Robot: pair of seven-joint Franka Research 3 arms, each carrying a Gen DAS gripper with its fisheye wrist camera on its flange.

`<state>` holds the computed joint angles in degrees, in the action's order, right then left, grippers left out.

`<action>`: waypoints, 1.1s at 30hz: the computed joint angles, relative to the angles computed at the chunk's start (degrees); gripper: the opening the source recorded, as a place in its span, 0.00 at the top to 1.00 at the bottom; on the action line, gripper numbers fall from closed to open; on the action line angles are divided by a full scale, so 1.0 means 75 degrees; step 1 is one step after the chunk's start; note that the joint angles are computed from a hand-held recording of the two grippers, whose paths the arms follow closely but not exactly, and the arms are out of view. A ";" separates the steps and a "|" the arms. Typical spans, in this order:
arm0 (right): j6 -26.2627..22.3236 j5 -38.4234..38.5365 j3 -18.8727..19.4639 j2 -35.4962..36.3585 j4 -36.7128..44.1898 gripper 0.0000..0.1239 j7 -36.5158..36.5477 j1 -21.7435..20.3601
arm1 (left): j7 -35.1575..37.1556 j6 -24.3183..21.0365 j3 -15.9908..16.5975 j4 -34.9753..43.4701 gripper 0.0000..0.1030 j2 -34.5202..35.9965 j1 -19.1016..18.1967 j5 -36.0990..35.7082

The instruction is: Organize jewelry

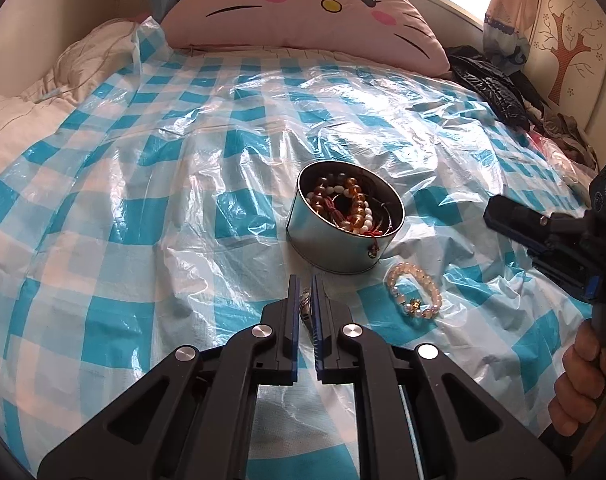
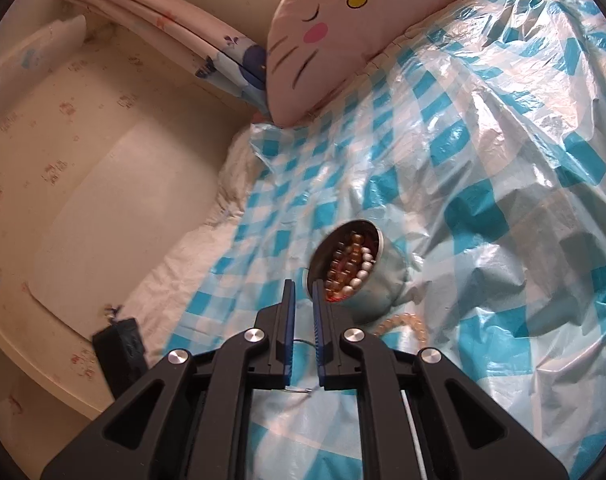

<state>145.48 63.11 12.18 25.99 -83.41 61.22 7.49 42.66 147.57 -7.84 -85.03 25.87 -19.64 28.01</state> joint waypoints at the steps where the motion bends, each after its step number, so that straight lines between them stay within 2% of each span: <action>1: 0.0043 -0.0935 -0.0336 0.0060 0.0076 0.69 0.0675 0.0342 | 0.0020 -0.0108 -0.0009 0.0049 0.95 0.0032 0.0002 -0.0037; 2: -0.0042 -0.1779 -0.0596 0.0161 0.0188 0.63 0.1265 0.0607 | 0.0043 -0.0207 -0.0014 0.0098 0.95 0.0063 0.0001 -0.0063; 4: -0.0392 -0.3229 -0.0965 0.0435 0.0547 0.58 0.2198 0.1005 | 0.0073 -0.0289 -0.0024 0.0129 0.95 0.0088 0.0004 -0.0099; 5: -0.0528 -0.3834 -0.1093 0.0552 0.0714 0.55 0.2477 0.1172 | 0.0100 -0.0335 -0.0032 0.0151 0.95 0.0104 0.0005 -0.0116; 6: -0.0612 -0.4421 -0.1222 0.0648 0.0821 0.47 0.2702 0.1343 | 0.0141 -0.0377 -0.0046 0.0174 0.95 0.0120 0.0014 -0.0146; 7: -0.0771 -0.5065 -0.1389 0.0768 0.0972 0.46 0.2971 0.1542 | 0.0183 -0.0397 -0.0063 0.0188 0.95 0.0134 0.0023 -0.0179; 9: -0.1296 -0.6103 -0.1569 0.1057 0.1374 0.46 0.3276 0.1816 | 0.0347 -0.0526 -0.0122 0.0270 0.95 0.0197 0.0050 -0.0294; 11: -0.1241 -0.6591 -0.1484 0.1056 0.1293 0.58 0.3198 0.1866 | 0.0597 -0.0776 -0.0216 0.0420 0.94 0.0314 0.0097 -0.0514; 13: -0.1171 -0.6414 -0.1222 0.1006 0.1190 0.80 0.3107 0.1634 | 0.0864 -0.1121 -0.0291 0.0656 0.95 0.0481 0.0110 -0.0740; 14: -0.1154 -0.6169 -0.1076 0.0983 0.1142 0.86 0.3063 0.1459 | 0.0984 -0.1215 -0.0320 0.0718 0.95 0.0528 0.0117 -0.0833; 15: -0.1107 -0.5782 -0.0879 0.0941 0.1058 0.88 0.2950 0.1230 | 0.1109 -0.1254 -0.0346 0.0763 0.95 0.0568 0.0131 -0.0918; 18: -0.0881 -0.4572 -0.0406 0.0813 0.0857 0.90 0.2572 0.0688 | 0.1211 -0.1176 -0.0292 0.0709 0.96 0.0534 0.0059 -0.0901; 23: -0.0441 -0.3240 -0.0077 0.0569 0.0510 0.90 0.1901 0.0328 | 0.0778 -0.1204 0.0025 0.0709 0.96 0.0466 -0.0186 -0.0446; 29: -0.0311 -0.1490 0.0280 0.0413 0.0324 0.90 0.0987 -0.0104 | 0.1263 -0.1918 -0.0049 0.1424 0.94 0.0929 -0.0198 -0.0355; 31: -0.0368 -0.0966 0.0330 0.0402 0.0324 0.90 0.0723 -0.0198 | 0.1408 -0.2164 -0.0067 0.1646 0.86 0.1083 -0.0225 -0.0415; 33: -0.0371 -0.0643 0.0311 0.0386 0.0333 0.90 0.0539 -0.0199 | 0.1491 -0.2343 -0.0020 0.1827 0.85 0.1202 -0.0306 -0.0366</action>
